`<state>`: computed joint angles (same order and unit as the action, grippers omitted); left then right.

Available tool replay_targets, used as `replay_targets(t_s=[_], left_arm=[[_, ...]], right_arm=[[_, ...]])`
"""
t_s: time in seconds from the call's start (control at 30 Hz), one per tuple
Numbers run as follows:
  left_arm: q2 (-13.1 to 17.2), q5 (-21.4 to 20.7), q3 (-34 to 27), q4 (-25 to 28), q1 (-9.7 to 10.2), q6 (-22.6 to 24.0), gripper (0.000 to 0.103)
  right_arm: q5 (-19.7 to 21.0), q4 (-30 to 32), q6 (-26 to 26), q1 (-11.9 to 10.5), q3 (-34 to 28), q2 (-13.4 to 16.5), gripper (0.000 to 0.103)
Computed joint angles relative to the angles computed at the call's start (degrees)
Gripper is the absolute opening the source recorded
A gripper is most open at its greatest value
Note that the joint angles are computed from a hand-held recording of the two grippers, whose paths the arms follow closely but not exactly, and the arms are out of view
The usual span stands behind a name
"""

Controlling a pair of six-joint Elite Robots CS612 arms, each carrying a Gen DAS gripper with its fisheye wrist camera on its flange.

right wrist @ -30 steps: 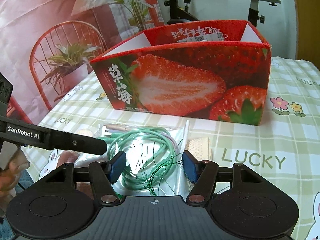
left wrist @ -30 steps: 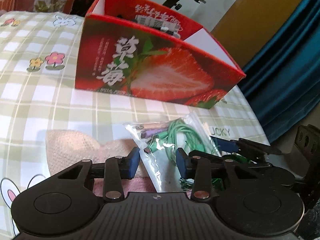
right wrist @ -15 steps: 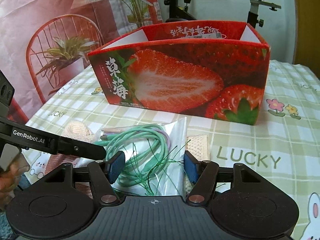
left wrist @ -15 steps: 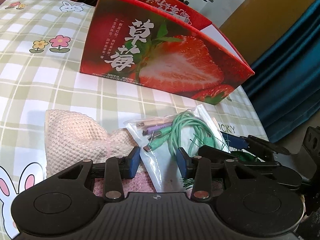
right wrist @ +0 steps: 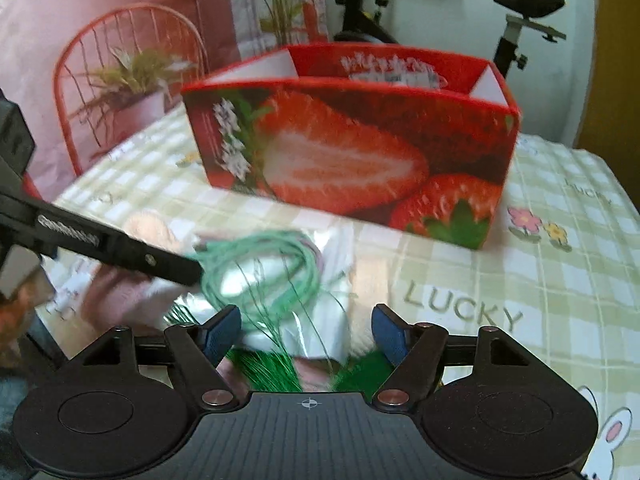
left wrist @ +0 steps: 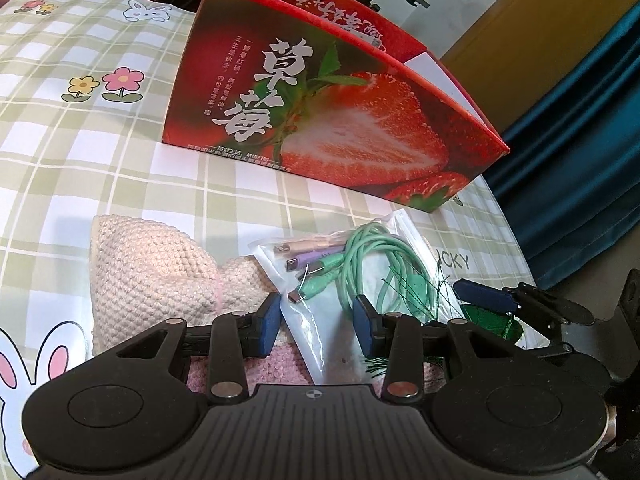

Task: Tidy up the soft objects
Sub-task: 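Close the left gripper on the cable bag's edge while the right gripper pinches it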

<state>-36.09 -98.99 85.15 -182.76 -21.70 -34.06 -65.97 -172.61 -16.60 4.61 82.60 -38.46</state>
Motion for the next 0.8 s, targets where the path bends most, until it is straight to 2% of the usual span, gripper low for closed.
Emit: replay_targets(t_s=[0.17,0.33,0.47,0.6,0.7,0.8], left_arm=[[0.08,0.02,-0.12,0.02,-0.01,-0.28,0.041],[0.1,0.05,-0.23,0.19,-0.03,-0.26,0.041],[0.16,-0.03,-0.29,0.09,-0.02,-0.54,0.041],[0.2,0.02,-0.33,0.05,-0.01,-0.57,0.041],[0.21,0.02,-0.33,0.05,0.01,-0.52,0.041],[0.22,0.07,-0.34,0.07,0.03,-0.38,0.041]], right_arm=[[-2.86,-1.4,1.61,-0.2,0.18,0.0,0.07],[-4.05,-2.1,4.85,-0.83,-0.08,0.39,0.072],[-6.2,-3.43,6.39,-0.96,-0.26,0.53,0.071],[-11.16,-2.21,6.94,-0.73,-0.88,0.7,0.065],[-12.53,-2.41,8.4,-0.89,-1.12,0.92,0.064],[-13.65,-3.91,7.71,-0.68,-1.13,0.95,0.063]])
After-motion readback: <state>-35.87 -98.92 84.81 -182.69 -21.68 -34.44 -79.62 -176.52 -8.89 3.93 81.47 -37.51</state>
